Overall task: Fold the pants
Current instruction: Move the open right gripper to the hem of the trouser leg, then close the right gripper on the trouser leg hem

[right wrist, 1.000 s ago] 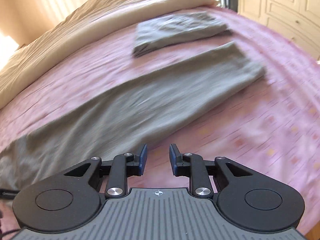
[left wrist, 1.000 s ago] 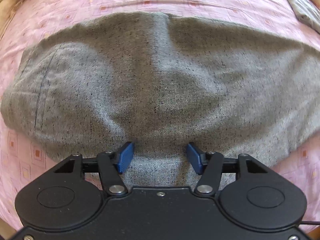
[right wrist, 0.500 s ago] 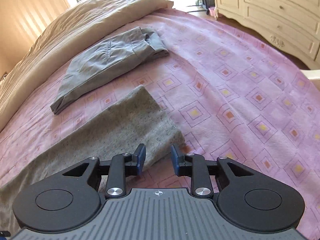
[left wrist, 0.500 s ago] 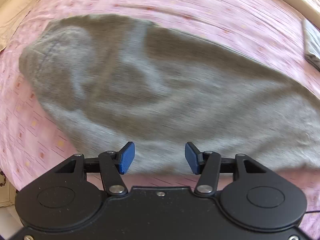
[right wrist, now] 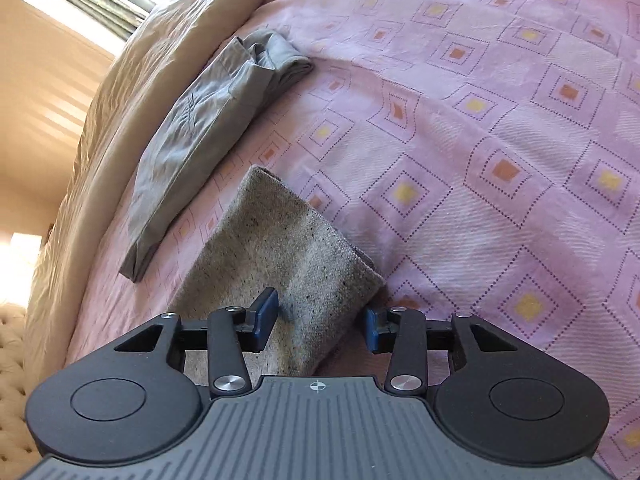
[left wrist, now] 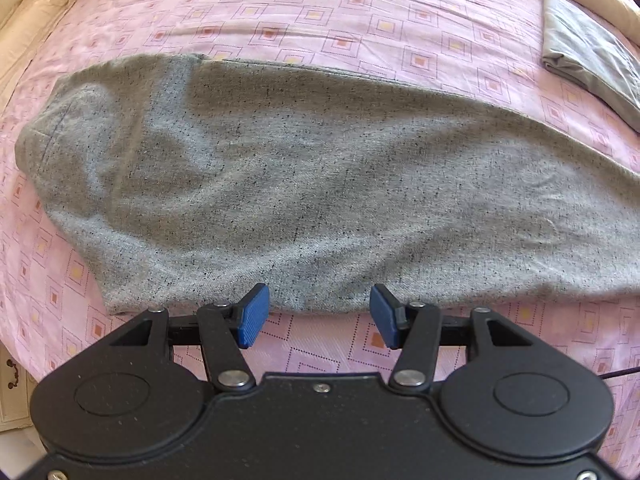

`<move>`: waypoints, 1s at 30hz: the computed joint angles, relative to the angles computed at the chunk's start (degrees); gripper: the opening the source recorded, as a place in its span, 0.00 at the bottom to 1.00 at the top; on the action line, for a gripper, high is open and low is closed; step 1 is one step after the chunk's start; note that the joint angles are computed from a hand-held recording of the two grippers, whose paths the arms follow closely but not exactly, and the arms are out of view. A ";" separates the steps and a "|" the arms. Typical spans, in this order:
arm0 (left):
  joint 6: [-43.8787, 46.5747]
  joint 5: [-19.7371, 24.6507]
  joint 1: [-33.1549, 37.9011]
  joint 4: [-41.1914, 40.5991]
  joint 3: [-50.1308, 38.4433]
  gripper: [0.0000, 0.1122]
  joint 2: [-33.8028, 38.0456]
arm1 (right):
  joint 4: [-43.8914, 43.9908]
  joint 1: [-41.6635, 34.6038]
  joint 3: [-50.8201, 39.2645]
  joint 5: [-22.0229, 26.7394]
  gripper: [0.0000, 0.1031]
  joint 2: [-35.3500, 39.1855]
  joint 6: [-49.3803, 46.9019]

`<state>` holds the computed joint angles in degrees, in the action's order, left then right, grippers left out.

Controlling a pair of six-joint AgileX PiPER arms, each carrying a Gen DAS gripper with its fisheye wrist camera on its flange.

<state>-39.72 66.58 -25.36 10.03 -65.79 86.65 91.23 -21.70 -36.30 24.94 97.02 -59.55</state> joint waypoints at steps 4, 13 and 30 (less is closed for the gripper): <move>0.31 0.31 -1.24 0.71 -0.55 0.53 0.97 | -14.26 1.78 -1.82 -1.95 0.12 -5.55 9.66; 3.00 -1.27 -4.77 1.07 -4.34 0.53 5.23 | -41.30 2.08 -3.18 -3.93 0.19 -6.92 27.79; 4.48 -2.29 -11.94 0.61 -13.07 0.52 12.19 | -37.31 -12.09 -3.68 11.61 0.39 -5.83 14.79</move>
<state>-35.24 64.29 -37.30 10.64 -78.86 98.84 53.91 -33.79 -39.98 36.56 91.20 -44.76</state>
